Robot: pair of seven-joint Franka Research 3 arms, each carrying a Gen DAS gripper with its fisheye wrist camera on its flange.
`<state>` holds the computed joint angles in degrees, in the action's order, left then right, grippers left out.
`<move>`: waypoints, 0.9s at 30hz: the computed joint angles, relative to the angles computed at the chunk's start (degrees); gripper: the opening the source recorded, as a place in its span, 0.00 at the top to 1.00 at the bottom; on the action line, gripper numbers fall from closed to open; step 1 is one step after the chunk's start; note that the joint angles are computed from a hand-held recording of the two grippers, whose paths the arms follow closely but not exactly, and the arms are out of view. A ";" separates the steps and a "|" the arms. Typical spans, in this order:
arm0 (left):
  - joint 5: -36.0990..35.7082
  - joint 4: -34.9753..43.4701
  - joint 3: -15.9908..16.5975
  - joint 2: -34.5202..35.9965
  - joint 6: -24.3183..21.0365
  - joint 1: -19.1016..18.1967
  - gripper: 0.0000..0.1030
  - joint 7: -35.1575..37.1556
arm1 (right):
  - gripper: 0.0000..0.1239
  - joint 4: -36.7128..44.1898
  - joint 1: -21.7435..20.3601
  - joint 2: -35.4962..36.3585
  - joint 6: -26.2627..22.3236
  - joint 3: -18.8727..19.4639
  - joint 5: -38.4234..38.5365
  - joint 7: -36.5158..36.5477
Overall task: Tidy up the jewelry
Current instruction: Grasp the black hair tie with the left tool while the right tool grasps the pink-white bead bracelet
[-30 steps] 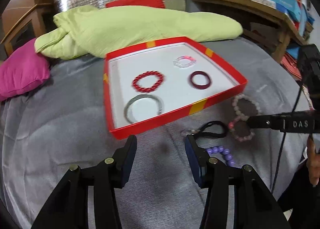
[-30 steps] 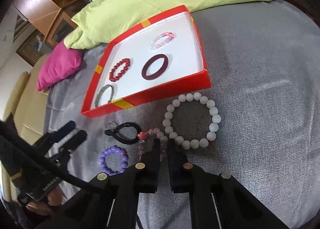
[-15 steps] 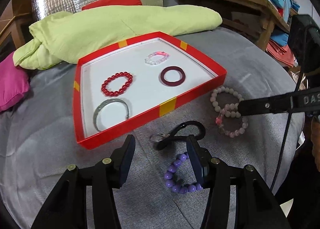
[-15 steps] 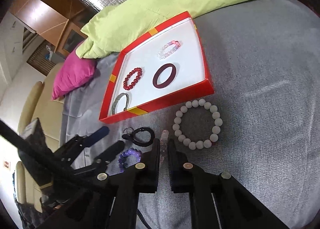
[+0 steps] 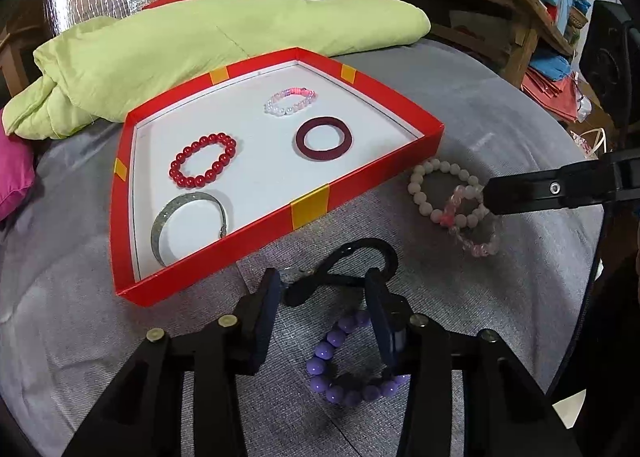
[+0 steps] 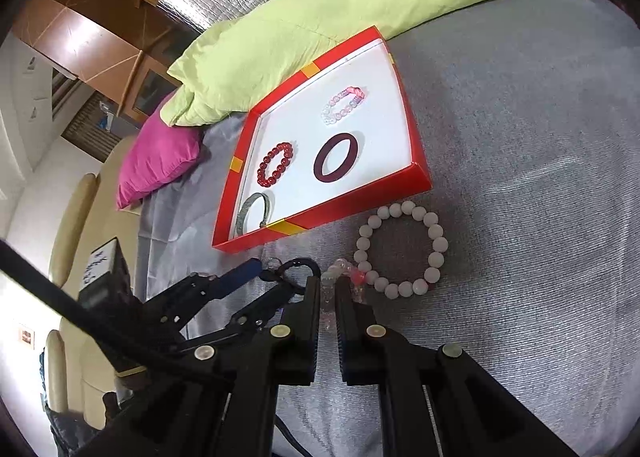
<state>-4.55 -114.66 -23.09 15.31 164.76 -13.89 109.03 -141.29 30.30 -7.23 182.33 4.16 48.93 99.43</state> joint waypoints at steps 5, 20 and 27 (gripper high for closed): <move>-0.04 0.82 0.12 0.67 -1.75 0.08 0.81 0.14 | 0.93 0.36 2.08 0.02 0.89 -1.42 3.65 -3.16; -3.68 0.55 -1.68 0.48 0.07 1.90 0.93 1.75 | 0.93 1.73 2.65 0.51 1.70 -1.10 12.56 -10.57; -6.24 0.22 -2.34 -0.05 0.84 2.55 0.94 3.42 | 0.93 2.74 3.98 0.58 2.61 -1.75 18.37 -15.97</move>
